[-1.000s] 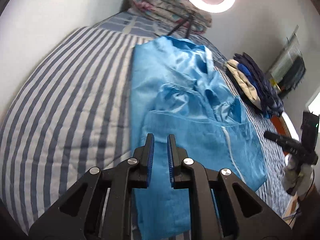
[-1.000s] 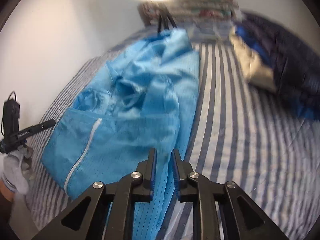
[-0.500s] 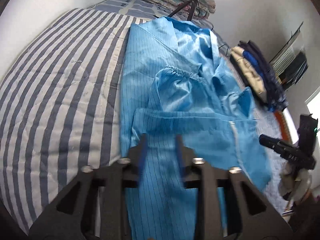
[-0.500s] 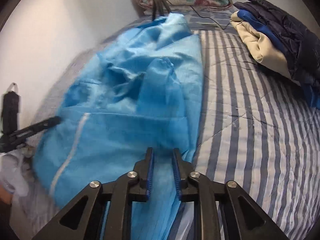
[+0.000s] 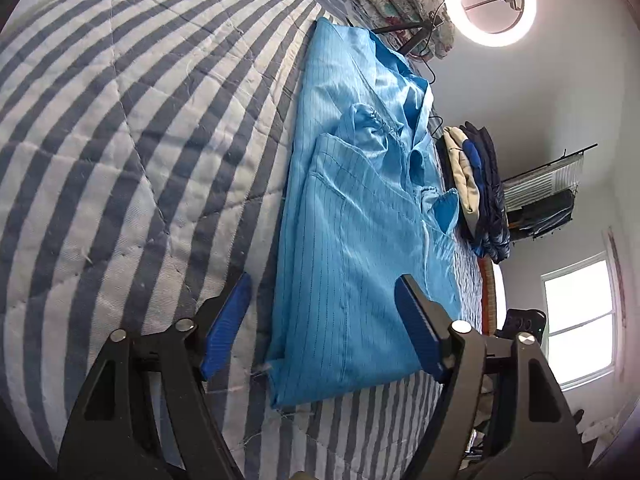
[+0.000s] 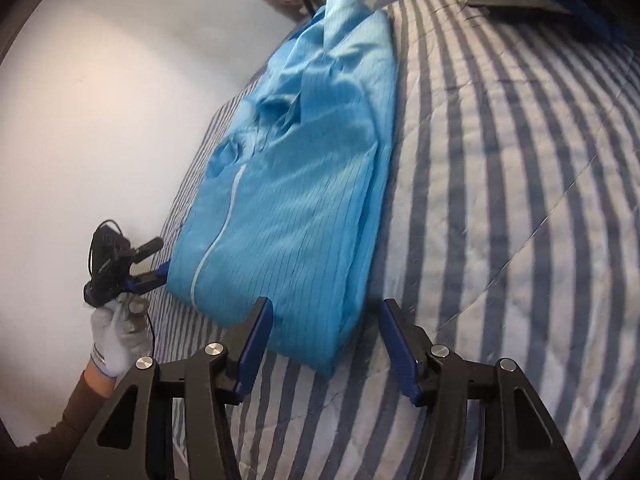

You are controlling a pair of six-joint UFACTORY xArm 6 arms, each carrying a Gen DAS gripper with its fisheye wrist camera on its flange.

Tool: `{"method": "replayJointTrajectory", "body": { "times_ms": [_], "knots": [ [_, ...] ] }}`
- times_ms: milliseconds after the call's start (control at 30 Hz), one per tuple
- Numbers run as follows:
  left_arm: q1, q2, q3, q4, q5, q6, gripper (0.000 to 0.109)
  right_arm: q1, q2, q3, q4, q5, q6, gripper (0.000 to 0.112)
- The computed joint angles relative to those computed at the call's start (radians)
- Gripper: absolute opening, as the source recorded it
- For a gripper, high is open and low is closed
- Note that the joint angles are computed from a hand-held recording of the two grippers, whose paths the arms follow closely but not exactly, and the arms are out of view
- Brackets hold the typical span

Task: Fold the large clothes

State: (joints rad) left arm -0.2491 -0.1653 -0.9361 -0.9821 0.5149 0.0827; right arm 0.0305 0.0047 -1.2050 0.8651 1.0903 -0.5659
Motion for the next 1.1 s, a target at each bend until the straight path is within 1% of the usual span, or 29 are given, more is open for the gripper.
{"method": "replayJointTrajectory", "body": {
  "times_ms": [33,67,100,133,200,233,267,300,333,400,500,633,700,800,967,1100],
  "knots": [
    [-0.002,0.007,-0.005,0.015,0.002,-0.014,0.064,0.003,0.008,-0.005,0.015,-0.001,0.002,0.058],
    [-0.005,0.020,-0.017,0.050,0.002,-0.037,0.055,0.001,0.022,-0.018,0.035,0.009,0.009,0.053],
    [-0.009,0.030,-0.027,0.087,0.000,-0.058,0.050,-0.001,0.035,-0.026,0.056,0.020,0.021,0.050],
    [-0.008,0.040,-0.036,0.096,0.003,-0.057,0.044,0.001,0.044,-0.031,0.065,0.018,0.030,0.048],
    [-0.011,0.062,-0.059,0.112,0.016,-0.060,0.030,0.009,0.060,-0.043,0.068,0.007,0.046,0.041],
    [-0.015,0.070,-0.064,0.138,0.011,-0.077,0.020,0.011,0.060,-0.042,0.067,0.001,0.050,0.038],
    [-0.019,0.073,-0.063,0.156,0.001,-0.090,0.015,0.018,0.059,-0.042,0.055,-0.013,0.061,0.031],
    [-0.025,0.071,-0.058,0.159,-0.014,-0.094,0.014,0.022,0.057,-0.042,0.042,-0.022,0.068,0.023],
    [-0.028,0.071,-0.056,0.161,-0.023,-0.094,0.011,0.029,0.052,-0.039,0.023,-0.036,0.079,0.019],
    [-0.042,0.063,-0.048,0.199,-0.045,-0.118,0.009,0.034,0.041,-0.038,0.001,-0.042,0.086,0.009],
    [-0.055,0.053,-0.045,0.270,-0.051,-0.163,0.007,0.044,0.014,-0.031,-0.036,-0.044,0.093,0.005],
    [-0.080,-0.003,-0.003,0.377,-0.047,-0.217,0.005,0.059,-0.032,-0.012,-0.092,-0.024,0.107,0.004],
    [-0.096,-0.052,0.040,0.425,-0.039,-0.240,0.005,0.057,-0.074,0.014,-0.105,0.004,0.104,0.003],
    [-0.123,-0.129,0.110,0.463,-0.025,-0.269,0.005,0.056,-0.155,0.076,-0.138,0.045,0.093,0.003],
    [-0.191,-0.303,0.263,0.534,-0.021,-0.380,0.005,0.065,-0.316,0.200,-0.187,0.115,0.078,0.003],
    [-0.235,-0.395,0.340,0.621,-0.008,-0.471,0.005,0.076,-0.387,0.259,-0.224,0.142,0.067,0.003]
  ]
}}
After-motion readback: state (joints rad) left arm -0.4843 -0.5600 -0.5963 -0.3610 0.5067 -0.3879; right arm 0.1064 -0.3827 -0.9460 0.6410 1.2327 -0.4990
